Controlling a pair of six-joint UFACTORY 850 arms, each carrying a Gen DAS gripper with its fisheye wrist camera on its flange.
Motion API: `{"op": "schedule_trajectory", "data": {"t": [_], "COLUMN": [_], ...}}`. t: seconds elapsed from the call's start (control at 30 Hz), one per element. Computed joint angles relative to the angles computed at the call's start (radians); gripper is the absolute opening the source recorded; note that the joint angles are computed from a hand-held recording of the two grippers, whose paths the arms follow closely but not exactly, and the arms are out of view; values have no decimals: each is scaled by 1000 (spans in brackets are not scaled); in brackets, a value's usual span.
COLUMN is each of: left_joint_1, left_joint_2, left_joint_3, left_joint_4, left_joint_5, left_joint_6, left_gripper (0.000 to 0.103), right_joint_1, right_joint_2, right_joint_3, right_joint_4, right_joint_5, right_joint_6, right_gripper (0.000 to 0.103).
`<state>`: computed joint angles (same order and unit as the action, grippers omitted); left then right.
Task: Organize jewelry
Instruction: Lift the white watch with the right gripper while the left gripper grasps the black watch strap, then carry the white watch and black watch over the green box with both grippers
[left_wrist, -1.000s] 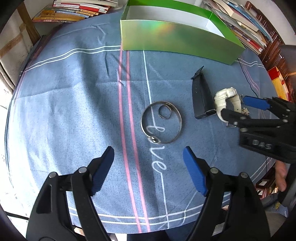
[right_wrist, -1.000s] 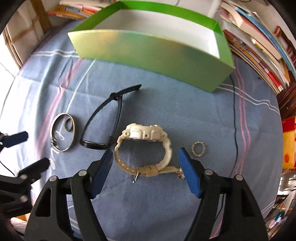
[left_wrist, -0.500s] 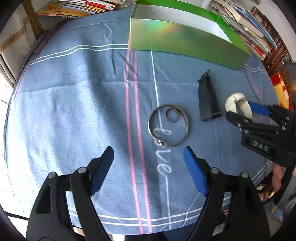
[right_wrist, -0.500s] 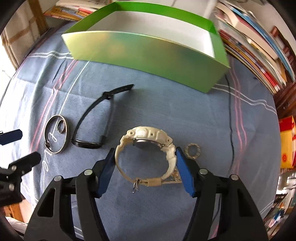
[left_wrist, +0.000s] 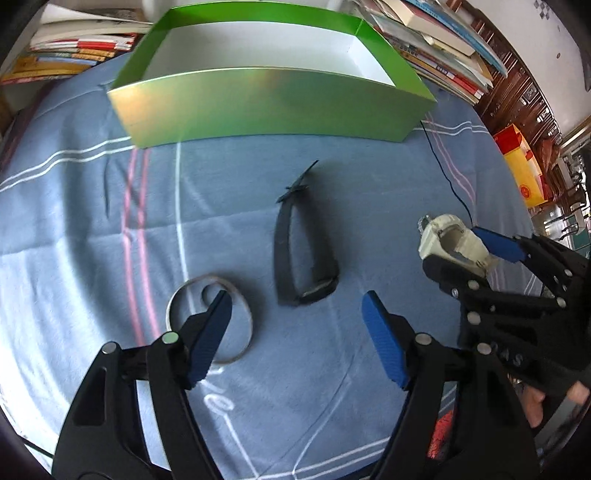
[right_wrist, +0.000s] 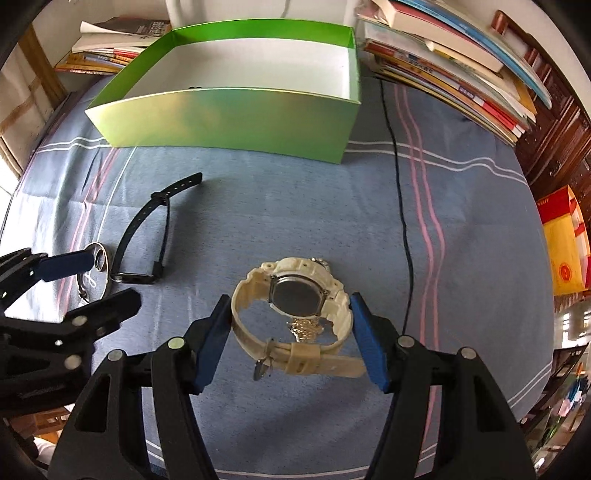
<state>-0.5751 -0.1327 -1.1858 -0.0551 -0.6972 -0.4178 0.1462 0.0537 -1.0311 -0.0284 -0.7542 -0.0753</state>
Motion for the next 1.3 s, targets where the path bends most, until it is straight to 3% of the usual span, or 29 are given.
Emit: {"op": "schedule_trajectory", "data": {"t": [0.17, 0.27, 0.33, 0.53, 0.73, 1.3], "left_joint_1": [-27, -29, -24, -6, 4, 28], "left_joint_2": [-53, -68, -65, -9, 30, 100], "left_joint_3": [-45, -48, -36, 11, 30, 95], "left_joint_4": [108, 104, 82, 190, 292, 306], "left_joint_5": [-25, -29, -5, 19, -11, -19], "left_joint_6": [-61, -53, -48, -186, -318, -342], "left_gripper": [72, 43, 38, 37, 37, 37], "right_joint_1": [-14, -18, -19, -12, 13, 53], "right_joint_2": [-8, -11, -12, -23, -34, -18], "right_joint_3": [-5, -7, -8, -14, -38, -38], "right_joint_4": [-8, -8, -11, -7, 9, 26], "right_joint_5": [-4, -6, -7, -3, 11, 20], "right_joint_6": [18, 19, 16, 8, -10, -23], "right_gripper": [63, 63, 63, 63, 63, 63]}}
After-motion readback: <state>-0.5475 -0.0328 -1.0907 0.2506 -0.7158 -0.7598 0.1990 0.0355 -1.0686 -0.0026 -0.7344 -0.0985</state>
